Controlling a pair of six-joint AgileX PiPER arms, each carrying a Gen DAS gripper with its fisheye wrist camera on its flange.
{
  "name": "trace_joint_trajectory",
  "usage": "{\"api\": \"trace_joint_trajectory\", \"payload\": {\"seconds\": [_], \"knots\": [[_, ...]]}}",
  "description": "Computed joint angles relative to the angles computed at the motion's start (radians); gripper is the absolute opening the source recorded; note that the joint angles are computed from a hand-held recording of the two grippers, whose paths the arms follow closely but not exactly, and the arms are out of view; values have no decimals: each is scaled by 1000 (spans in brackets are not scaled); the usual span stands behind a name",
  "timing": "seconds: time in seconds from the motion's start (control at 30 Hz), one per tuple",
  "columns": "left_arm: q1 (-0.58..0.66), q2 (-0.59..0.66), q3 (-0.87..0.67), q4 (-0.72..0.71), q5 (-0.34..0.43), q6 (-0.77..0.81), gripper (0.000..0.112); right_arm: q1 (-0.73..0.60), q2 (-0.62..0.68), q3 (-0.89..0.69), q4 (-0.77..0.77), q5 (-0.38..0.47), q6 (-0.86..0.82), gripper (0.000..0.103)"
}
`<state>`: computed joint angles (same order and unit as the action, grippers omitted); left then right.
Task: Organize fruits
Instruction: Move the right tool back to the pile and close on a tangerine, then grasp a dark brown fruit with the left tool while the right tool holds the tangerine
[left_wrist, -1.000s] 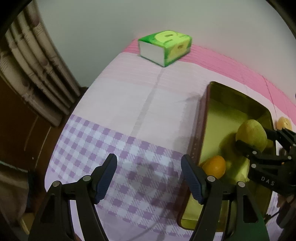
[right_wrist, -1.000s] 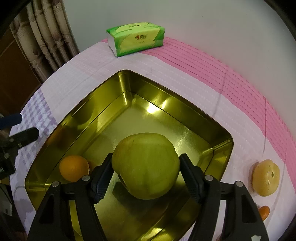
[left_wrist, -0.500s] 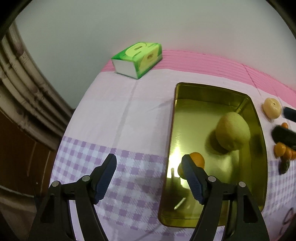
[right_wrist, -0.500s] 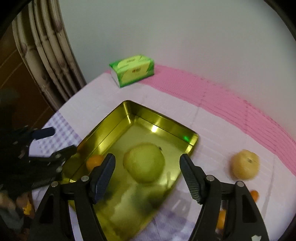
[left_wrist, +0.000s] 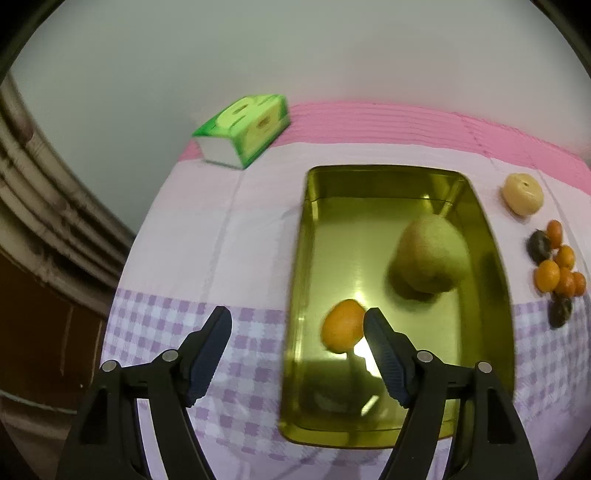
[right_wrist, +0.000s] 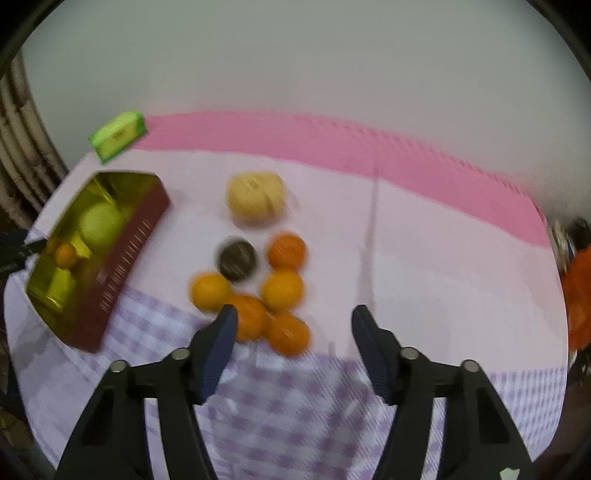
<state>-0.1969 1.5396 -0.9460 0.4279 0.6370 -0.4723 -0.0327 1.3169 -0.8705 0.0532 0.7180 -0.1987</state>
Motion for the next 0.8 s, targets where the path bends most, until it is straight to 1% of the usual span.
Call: {"api": "trace_joint_trajectory", "payload": {"seconds": [0.07,0.13,0.17,0.23,0.27,0.33,0.4,0.6,0.67,0.73,0.8], "knots": [[-34,1,-23,-28,20,23,74,-59,8,39,66,-15,-81,55],[-77,3,-50,-39,41,31,75,-76,19,69,103,-35,-122,54],[-105,5,-68,-56,57,39,75,-79,28,84,125,-47,-149,52],[-134,8,-94,-117,69,74,76,-64,49,109,128,-80,-152,51],[-146,9,-101,-141,71,88,76,-64,60,116,142,-93,-168,48],[-188,17,-112,-151,79,81,76,-62,88,125,159,-125,-190,47],[-239,38,-134,-141,92,61,77,-41,113,130,149,-161,-177,47],[-335,121,-213,-153,126,59,77,-63,145,124,225,-191,-270,45],[-355,151,-243,-166,143,66,77,-65,163,116,249,-197,-292,41],[-369,172,-263,-178,156,73,77,-75,176,108,281,-186,-328,36],[-379,189,-279,-192,165,79,77,-88,191,101,307,-176,-359,36]]}}
